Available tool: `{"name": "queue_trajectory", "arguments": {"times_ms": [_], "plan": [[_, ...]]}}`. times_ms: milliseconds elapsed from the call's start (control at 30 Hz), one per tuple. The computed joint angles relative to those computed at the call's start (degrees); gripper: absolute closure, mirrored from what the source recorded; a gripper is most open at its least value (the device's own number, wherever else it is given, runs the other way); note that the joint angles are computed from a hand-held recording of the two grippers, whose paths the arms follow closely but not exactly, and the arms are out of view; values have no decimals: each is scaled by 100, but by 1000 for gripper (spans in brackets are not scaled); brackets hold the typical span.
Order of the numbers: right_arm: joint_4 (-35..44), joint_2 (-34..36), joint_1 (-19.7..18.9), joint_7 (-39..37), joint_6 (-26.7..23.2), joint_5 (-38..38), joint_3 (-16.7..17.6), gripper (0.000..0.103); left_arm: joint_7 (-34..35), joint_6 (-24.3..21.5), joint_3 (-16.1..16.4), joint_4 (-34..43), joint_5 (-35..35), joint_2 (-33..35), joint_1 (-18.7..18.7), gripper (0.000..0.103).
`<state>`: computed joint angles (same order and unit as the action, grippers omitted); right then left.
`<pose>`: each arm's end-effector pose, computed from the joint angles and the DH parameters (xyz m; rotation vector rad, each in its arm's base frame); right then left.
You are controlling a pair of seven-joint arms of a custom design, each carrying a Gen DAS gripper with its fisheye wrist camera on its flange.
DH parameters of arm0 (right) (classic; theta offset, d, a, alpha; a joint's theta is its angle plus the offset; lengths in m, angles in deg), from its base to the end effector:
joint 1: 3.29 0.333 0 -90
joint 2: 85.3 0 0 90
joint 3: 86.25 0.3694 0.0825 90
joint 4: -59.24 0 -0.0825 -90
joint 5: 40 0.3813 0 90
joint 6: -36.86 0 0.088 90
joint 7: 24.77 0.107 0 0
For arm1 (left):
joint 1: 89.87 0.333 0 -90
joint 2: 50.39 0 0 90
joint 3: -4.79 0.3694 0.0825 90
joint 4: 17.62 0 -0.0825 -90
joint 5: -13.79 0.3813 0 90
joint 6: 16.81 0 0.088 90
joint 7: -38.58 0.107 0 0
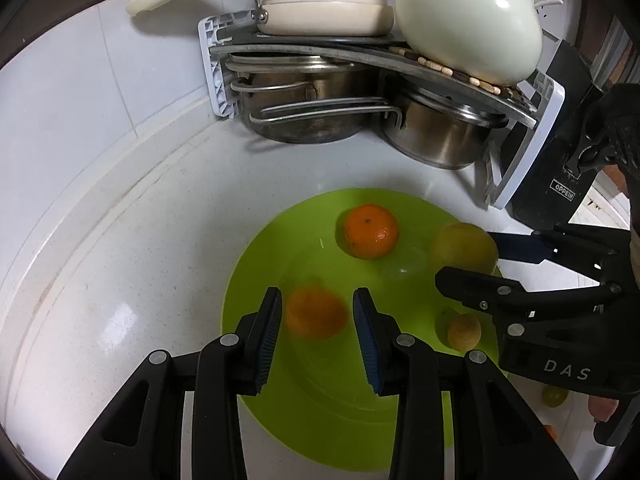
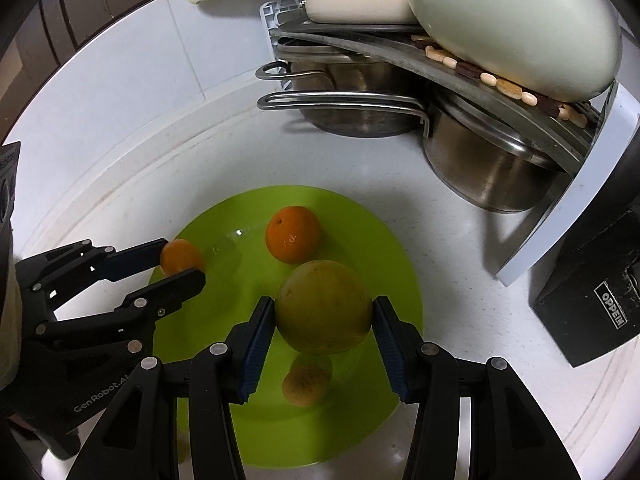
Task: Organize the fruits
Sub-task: 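Carry both fruits onto the green plate and open both tools to release, then move both open tools back toward the remaining fruits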
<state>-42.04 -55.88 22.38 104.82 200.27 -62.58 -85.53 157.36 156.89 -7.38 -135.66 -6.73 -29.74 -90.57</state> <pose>0.6413 0.3396 0.3827 -1.9403 1.7346 -0.4333 0.6425 -0.1070 0.3800 -1.5508 2.2073 -0.7416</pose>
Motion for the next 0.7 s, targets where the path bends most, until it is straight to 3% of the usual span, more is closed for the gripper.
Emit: {"name": "queue_trajectory", "arguments": {"times_ms": [133,400,533,700], "plan": [[3,-7,135,156,24,-147,-157,51,-63,73,44,-53,22,-53,-28,61],[-323,-340,488,877,308,-929,-581,49,151,283,-322,-392,-391,-398,295,55],[-578,-602,773,1482,471,-1599,-884,49,554,553,-690,-686,-811,-684,573,48],[-893,-984,1177,2649,569,-2868,-1271,49,1639,855,-1646,-1033,-1934,-1068,1328,44]]}}
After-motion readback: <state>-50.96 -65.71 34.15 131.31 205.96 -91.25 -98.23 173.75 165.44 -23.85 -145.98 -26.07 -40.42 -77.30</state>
